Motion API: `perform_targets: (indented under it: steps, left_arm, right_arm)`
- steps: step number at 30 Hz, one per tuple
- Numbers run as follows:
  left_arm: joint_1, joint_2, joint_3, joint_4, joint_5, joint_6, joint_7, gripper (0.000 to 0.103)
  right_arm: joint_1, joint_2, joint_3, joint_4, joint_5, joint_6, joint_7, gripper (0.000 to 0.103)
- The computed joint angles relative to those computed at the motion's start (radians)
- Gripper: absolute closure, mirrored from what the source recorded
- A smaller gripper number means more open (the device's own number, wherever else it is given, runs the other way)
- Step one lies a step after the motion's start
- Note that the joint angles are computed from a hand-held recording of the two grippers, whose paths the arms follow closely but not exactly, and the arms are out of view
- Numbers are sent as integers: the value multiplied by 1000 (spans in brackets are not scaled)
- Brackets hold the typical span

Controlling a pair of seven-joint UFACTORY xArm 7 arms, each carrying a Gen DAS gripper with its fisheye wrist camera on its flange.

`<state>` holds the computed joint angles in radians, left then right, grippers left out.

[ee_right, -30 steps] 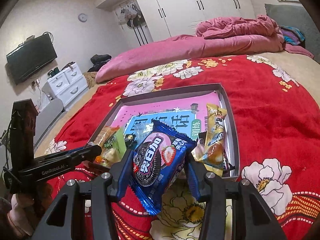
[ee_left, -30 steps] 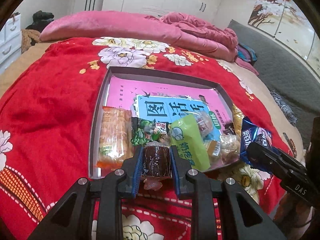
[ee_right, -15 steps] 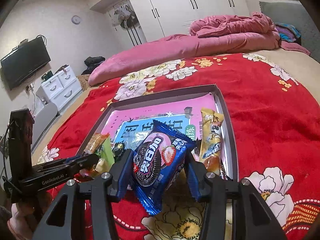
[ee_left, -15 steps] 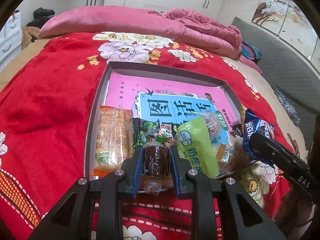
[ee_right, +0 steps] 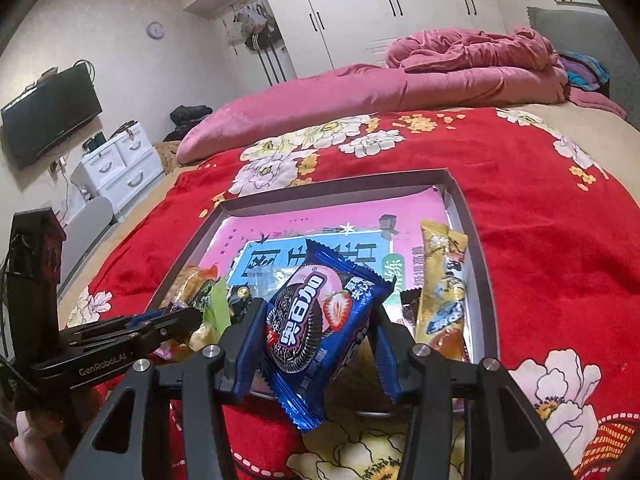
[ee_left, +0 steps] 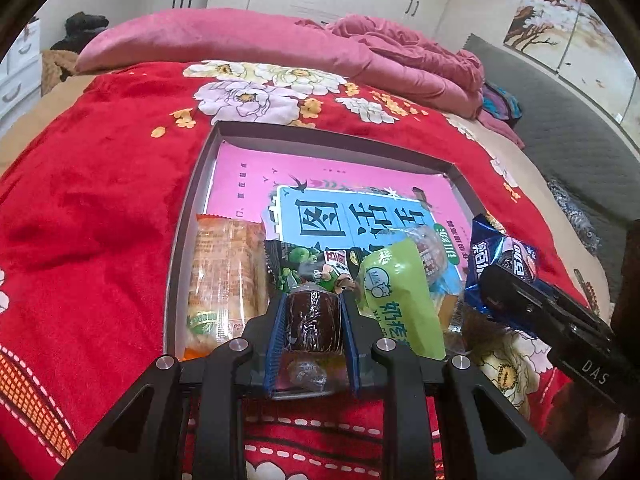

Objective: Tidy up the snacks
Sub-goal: 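Lift the brown candy and blue cookie pack and carry both over the tray, then lower the candy and cookie pack into the tray and open both tools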

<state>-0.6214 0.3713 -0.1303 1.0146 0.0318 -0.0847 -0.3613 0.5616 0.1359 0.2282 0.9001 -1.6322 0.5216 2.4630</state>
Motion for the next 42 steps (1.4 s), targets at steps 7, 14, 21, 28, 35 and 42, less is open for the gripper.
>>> perform_targets:
  steps: [7,14,21,28,35,42]
  left_arm:
    - [2,6,-4,6,2,1,2,76]
    - [-1,5,-1,5,3,0,1,76]
    - [0,5,-1,5,3,1,2,76]
    - [11,7,-11,6,1,1,5,76]
    - [8,9,-9,7,1,0,5,76]
    - [31,15,-30,6,-6,-5,6,76]
  right_arm:
    - [4,36,-4,43,-7,-19,-43,53]
    - [9,65,-20,64,9,-36,-55,52]
    - [7,63,-25,57,-17,-50,-14,52]
    - [-5,59,-19,52,-50,-64,30,51]
    - [-8,61,-17,54,-43,-64,23,51]
    - [-6,48,-18,37,-21,-50,17,50]
